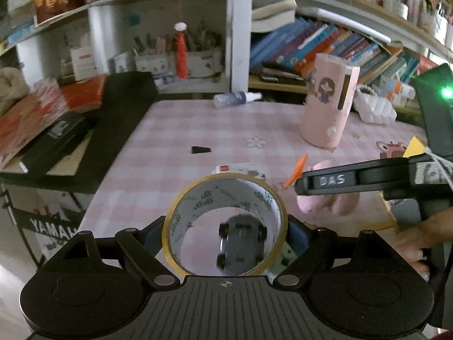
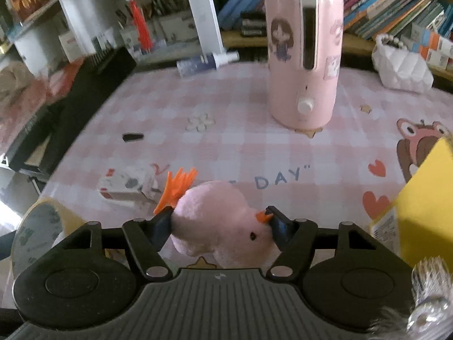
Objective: Organize objects
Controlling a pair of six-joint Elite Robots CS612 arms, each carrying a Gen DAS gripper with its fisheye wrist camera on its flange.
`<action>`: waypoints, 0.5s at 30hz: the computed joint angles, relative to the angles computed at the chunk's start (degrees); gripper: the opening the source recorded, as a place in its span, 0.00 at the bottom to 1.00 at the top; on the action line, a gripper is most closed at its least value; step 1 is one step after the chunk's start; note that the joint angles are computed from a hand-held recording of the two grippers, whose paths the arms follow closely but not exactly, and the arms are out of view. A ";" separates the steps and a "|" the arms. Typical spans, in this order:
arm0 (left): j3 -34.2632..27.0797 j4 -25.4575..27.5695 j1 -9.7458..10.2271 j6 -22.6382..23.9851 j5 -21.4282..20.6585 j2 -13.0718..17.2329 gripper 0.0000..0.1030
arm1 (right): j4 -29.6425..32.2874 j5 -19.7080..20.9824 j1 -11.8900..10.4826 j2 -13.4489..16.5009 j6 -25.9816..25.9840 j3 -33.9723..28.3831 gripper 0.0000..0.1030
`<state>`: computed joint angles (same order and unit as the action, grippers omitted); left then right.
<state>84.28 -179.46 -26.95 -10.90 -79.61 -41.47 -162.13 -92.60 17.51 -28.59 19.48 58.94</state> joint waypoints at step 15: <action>7.35 -5.10 -0.36 -0.68 1.08 -4.04 0.84 | -7.70 -0.29 0.94 -6.60 0.45 11.27 0.65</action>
<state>91.64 -184.56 -27.31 -11.58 -78.53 -45.51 -169.84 -92.89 18.45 -35.19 19.93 70.21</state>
